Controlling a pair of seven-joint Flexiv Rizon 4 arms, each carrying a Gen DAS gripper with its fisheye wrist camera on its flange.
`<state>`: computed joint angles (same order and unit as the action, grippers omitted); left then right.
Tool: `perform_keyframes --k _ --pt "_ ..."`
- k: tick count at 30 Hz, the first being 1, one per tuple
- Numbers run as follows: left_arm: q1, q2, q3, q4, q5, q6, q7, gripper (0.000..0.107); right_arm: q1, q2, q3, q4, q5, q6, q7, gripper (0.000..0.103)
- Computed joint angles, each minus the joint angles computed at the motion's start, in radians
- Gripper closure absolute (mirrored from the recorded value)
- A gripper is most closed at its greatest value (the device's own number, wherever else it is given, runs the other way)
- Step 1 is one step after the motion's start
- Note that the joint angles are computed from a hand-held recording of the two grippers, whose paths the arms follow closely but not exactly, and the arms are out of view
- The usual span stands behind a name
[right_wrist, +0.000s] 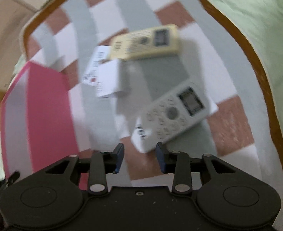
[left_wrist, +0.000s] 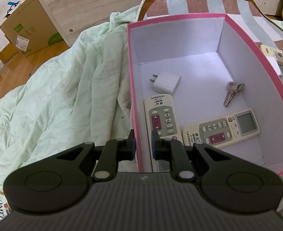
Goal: Organize rigid objects
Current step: 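Grasp the white TCL remote with the right gripper and lift it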
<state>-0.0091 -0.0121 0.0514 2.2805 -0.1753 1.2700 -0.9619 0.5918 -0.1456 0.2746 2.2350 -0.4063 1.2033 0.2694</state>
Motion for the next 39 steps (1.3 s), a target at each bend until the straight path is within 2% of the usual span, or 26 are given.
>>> perform_keyframes --k 3,6,11,13,17,24,26,30,39 --pt "0.000 0.001 0.000 -0.001 0.002 -0.004 -0.004 0.094 -0.001 0.003 -0.027 0.050 -0.044 0.051 0.100 0.039" --pt "0.000 0.000 0.000 -0.001 0.004 -0.002 -0.004 0.094 -0.007 0.001 -0.040 0.069 -0.073 0.056 0.170 0.037" --pt "0.000 0.001 0.000 0.002 0.004 0.003 -0.007 0.094 -0.005 -0.039 -0.055 0.012 -0.140 -0.046 0.169 0.032" --pt "-0.001 0.001 0.000 0.002 0.011 0.004 -0.010 0.094 0.003 -0.054 -0.078 -0.004 -0.218 -0.070 0.181 0.031" --pt "0.000 0.001 0.001 0.001 0.018 0.007 -0.012 0.094 0.009 -0.103 -0.099 -0.060 -0.344 -0.131 0.098 0.025" --pt "0.000 0.001 0.000 0.002 0.021 0.008 -0.014 0.094 0.033 -0.182 -0.096 -0.166 -0.365 -0.287 -0.127 0.013" --pt "0.000 0.001 0.000 0.002 0.017 0.009 -0.010 0.094 0.048 -0.190 -0.103 -0.181 -0.378 -0.322 -0.129 0.015" --pt "-0.001 0.003 -0.001 0.007 0.001 0.007 -0.002 0.094 0.057 -0.164 -0.114 -0.151 -0.454 -0.318 -0.075 0.036" --pt "-0.001 0.004 0.000 0.006 -0.004 0.001 -0.002 0.094 0.075 -0.103 -0.082 -0.123 -0.616 -0.361 0.002 0.039"
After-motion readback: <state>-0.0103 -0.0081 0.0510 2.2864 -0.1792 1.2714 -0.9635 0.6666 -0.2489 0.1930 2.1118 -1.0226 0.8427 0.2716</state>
